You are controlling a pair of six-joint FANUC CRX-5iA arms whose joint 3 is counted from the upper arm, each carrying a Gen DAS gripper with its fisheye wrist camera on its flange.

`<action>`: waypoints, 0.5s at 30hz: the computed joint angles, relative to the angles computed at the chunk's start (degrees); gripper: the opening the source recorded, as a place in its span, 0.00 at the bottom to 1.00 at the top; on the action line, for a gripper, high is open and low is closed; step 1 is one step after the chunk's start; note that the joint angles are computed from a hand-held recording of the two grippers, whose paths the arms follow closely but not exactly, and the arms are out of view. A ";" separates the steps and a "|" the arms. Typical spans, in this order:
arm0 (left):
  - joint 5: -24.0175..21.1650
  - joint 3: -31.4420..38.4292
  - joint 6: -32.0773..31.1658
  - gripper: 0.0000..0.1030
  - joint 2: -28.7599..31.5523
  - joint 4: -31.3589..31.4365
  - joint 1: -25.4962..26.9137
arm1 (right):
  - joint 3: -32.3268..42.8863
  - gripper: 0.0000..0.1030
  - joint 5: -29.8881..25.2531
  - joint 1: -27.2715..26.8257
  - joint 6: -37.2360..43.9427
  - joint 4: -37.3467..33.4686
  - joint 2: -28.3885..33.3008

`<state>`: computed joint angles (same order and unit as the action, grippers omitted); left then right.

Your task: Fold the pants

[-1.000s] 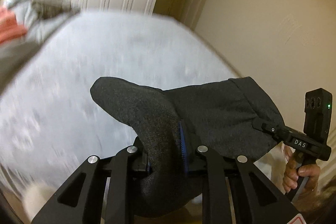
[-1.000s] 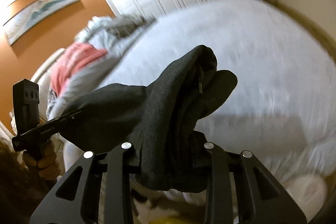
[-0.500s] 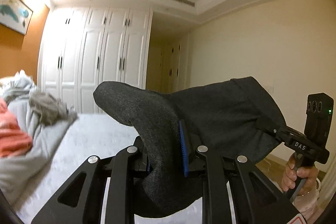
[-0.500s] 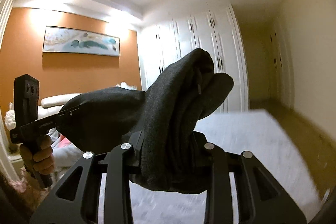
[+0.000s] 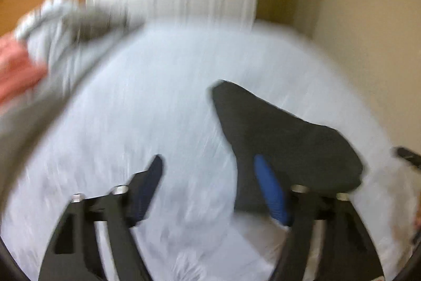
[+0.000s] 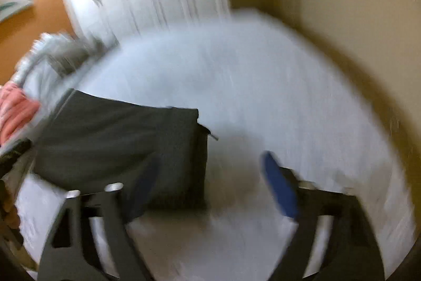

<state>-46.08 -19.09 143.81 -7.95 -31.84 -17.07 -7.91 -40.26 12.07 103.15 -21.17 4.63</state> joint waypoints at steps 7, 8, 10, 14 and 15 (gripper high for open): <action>10.25 -8.32 -0.60 0.63 1.45 6.63 7.05 | 1.67 0.79 -3.03 -4.31 4.33 -5.93 3.91; 11.91 -9.04 -1.62 0.64 1.08 8.40 7.99 | 2.30 0.84 -3.74 -4.61 4.88 -7.84 4.02; 15.27 -10.13 -4.89 0.71 0.66 13.13 9.95 | 4.94 0.84 -6.42 -5.18 5.92 -12.32 5.75; 17.85 -8.64 -7.21 0.76 4.18 16.27 10.89 | 9.82 0.85 -10.67 -3.83 3.89 -15.64 10.13; 18.26 -8.82 -9.62 0.78 5.13 18.56 11.62 | 10.08 0.85 -10.26 -2.86 2.95 -14.40 10.81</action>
